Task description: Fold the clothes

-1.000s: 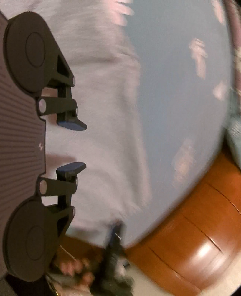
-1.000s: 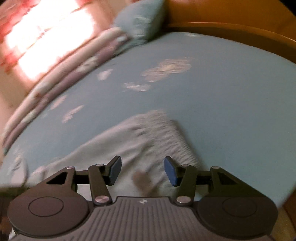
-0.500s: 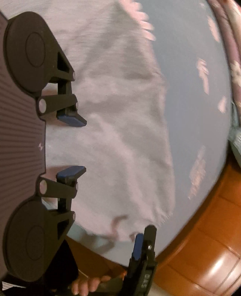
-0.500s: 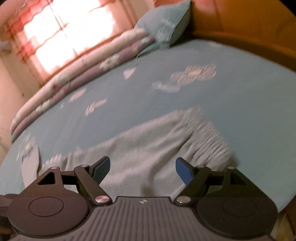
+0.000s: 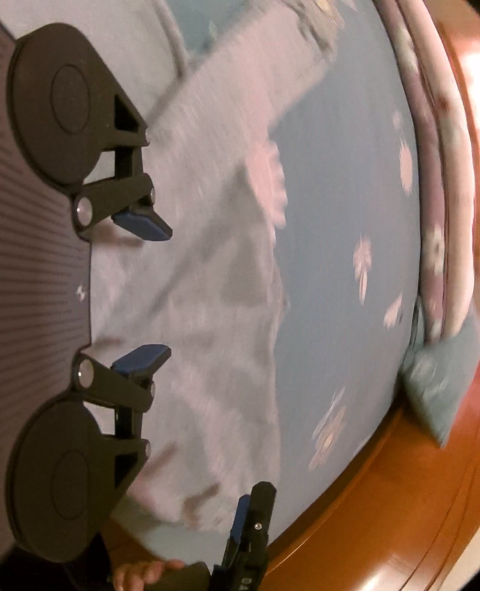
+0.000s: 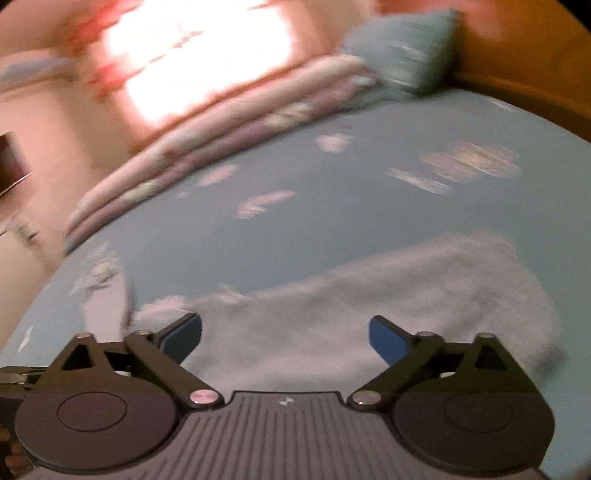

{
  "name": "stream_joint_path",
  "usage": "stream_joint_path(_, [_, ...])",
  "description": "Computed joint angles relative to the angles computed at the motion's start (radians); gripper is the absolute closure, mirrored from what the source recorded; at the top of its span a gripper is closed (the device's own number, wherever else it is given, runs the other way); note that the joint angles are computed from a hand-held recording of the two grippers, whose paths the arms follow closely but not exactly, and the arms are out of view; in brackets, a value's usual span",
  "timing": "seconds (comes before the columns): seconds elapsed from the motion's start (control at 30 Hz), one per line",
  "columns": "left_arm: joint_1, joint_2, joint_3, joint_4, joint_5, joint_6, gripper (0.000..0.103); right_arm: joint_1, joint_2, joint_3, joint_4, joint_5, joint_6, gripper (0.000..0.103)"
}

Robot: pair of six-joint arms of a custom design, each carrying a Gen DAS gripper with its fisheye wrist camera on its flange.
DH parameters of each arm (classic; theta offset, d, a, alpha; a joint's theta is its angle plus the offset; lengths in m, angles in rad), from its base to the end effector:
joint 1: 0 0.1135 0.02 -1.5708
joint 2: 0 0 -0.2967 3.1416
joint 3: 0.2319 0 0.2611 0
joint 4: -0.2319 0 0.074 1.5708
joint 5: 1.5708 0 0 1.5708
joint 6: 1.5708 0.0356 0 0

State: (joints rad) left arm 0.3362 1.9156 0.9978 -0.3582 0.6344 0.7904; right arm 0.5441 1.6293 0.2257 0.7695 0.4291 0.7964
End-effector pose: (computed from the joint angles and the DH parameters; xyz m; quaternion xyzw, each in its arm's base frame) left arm 0.3394 0.0963 0.1291 0.2562 0.9054 -0.1864 0.2827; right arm 0.1998 0.1035 0.1061 0.2050 0.8528 0.1251 0.4637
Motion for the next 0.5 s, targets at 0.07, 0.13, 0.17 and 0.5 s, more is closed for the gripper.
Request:
stream_joint_path(0.07, [0.034,0.017,0.014,-0.002,0.0,-0.038,0.038,-0.057,0.121,0.101,0.049,-0.151,-0.084,0.0])
stream_joint_path(0.13, [0.057,0.034,0.015,0.022,-0.001,-0.097,0.035,-0.072,0.234,0.214,0.015,-0.224,-0.142,0.0])
stream_joint_path(0.17, [0.057,0.043,0.01,0.042,-0.009,-0.139,0.034,-0.071,0.288,0.27,-0.01,-0.236,-0.169,0.0])
stream_joint_path(0.5, [0.031,0.146,0.047,0.135,-0.053,-0.351,0.031,-0.02,0.451,0.326,0.011,-0.193,-0.272,0.0])
